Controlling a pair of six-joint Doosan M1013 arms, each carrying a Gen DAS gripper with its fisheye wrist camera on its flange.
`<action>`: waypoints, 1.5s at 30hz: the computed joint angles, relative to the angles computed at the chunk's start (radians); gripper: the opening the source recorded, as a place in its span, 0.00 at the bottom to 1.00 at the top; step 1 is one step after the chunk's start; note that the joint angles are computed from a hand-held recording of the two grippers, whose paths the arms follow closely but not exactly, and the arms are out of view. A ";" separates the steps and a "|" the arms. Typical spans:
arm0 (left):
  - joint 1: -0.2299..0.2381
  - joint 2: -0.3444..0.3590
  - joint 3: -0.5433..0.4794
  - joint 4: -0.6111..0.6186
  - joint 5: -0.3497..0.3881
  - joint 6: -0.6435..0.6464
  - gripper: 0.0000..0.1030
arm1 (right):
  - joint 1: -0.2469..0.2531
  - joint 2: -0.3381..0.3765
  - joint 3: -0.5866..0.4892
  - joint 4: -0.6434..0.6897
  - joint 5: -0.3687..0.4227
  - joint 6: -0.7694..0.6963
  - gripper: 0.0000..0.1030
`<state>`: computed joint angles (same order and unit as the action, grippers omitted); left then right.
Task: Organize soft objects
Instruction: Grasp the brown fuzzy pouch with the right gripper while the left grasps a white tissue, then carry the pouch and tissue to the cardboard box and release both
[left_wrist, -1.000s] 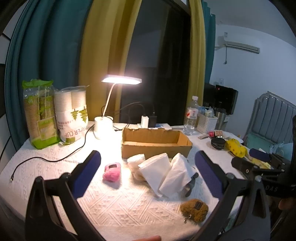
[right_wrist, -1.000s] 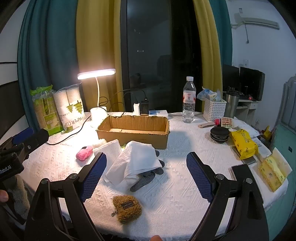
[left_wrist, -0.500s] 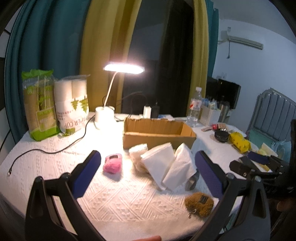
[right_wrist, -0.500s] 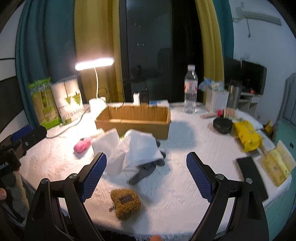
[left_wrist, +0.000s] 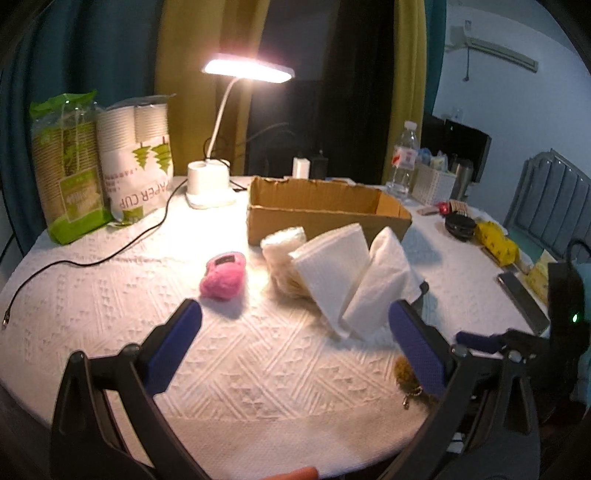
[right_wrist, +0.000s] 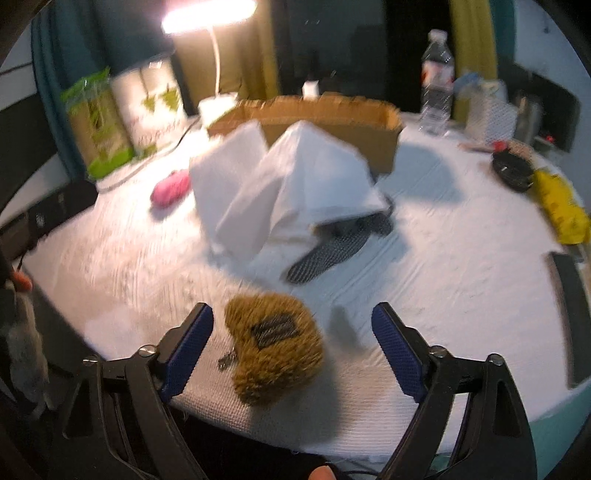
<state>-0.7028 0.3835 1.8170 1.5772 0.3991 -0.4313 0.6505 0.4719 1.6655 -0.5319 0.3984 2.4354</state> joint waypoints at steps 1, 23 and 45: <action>0.000 0.003 -0.007 -0.016 -0.004 0.023 0.99 | -0.002 0.004 -0.002 0.026 0.001 -0.027 0.64; -0.008 0.236 -0.394 -0.923 0.038 1.084 0.73 | -0.141 -0.076 0.091 -0.028 -0.156 -0.010 0.37; 0.009 0.164 -0.350 -1.037 -0.088 1.215 0.08 | -0.155 -0.079 0.046 -0.202 -0.183 0.114 0.37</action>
